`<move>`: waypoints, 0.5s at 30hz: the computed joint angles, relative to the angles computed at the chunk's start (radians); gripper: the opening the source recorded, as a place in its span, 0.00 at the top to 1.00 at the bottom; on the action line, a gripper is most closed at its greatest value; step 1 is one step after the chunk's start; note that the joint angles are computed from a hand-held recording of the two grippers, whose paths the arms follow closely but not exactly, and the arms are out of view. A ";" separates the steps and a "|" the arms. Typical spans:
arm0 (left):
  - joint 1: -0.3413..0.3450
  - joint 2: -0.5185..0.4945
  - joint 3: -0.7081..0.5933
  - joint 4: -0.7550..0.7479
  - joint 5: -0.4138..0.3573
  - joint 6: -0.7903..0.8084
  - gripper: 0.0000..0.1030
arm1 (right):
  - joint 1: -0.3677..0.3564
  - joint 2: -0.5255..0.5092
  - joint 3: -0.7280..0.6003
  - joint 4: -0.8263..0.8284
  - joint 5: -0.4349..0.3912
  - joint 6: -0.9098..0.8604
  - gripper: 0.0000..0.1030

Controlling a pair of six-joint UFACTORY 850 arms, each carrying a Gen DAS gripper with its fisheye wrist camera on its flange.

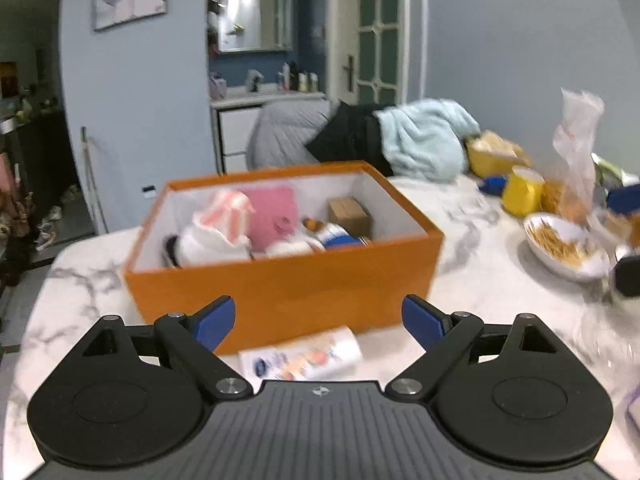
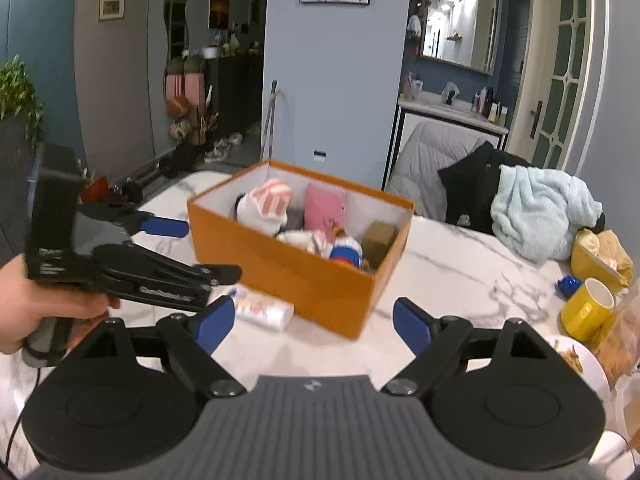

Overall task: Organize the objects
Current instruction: 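Withdraw both tools from the orange box toward the remaining items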

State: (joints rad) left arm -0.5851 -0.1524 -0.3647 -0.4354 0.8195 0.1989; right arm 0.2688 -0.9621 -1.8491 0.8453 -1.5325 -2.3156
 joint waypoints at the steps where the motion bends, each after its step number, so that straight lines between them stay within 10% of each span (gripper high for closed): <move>1: -0.011 -0.021 -0.013 -0.014 -0.002 0.021 0.00 | -0.003 -0.012 -0.022 -0.014 -0.013 0.004 0.15; 15: -0.085 -0.077 -0.053 -0.146 -0.031 0.143 0.00 | -0.006 -0.095 -0.165 -0.228 -0.115 -0.096 0.12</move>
